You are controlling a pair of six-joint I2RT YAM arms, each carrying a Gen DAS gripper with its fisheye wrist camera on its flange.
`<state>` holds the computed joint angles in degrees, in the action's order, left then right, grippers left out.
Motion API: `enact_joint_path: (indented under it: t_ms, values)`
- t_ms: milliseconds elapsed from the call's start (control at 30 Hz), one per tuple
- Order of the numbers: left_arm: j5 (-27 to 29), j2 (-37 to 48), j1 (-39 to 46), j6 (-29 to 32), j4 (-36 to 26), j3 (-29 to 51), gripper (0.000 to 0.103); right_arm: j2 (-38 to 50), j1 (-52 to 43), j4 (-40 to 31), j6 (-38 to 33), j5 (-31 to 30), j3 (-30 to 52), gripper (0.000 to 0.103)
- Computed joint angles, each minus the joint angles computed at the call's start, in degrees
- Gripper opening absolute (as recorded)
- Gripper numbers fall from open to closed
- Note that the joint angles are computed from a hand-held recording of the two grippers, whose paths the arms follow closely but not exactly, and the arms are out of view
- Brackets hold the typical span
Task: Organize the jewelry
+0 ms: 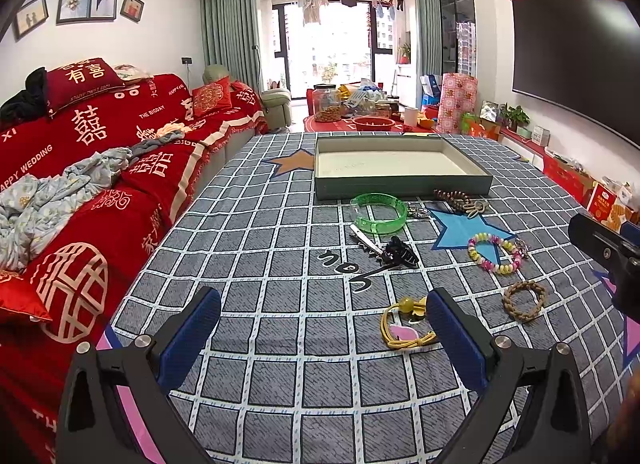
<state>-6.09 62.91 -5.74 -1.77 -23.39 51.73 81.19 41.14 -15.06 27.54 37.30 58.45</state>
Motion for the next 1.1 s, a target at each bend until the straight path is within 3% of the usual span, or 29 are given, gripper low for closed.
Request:
enact_joint_path:
  t_ms: [700,1100]
  values:
    - [0.66,1.27,-0.41,-0.73,-2.97,1.68,0.103,0.84,0.98,-0.66,2.24,0.66,-0.29,0.103]
    - [0.44,2.86,-0.30,-0.43,-4.58,2.79,0.103,-0.85,-2.55,0.32,1.94,-3.86,-2.79,0.103]
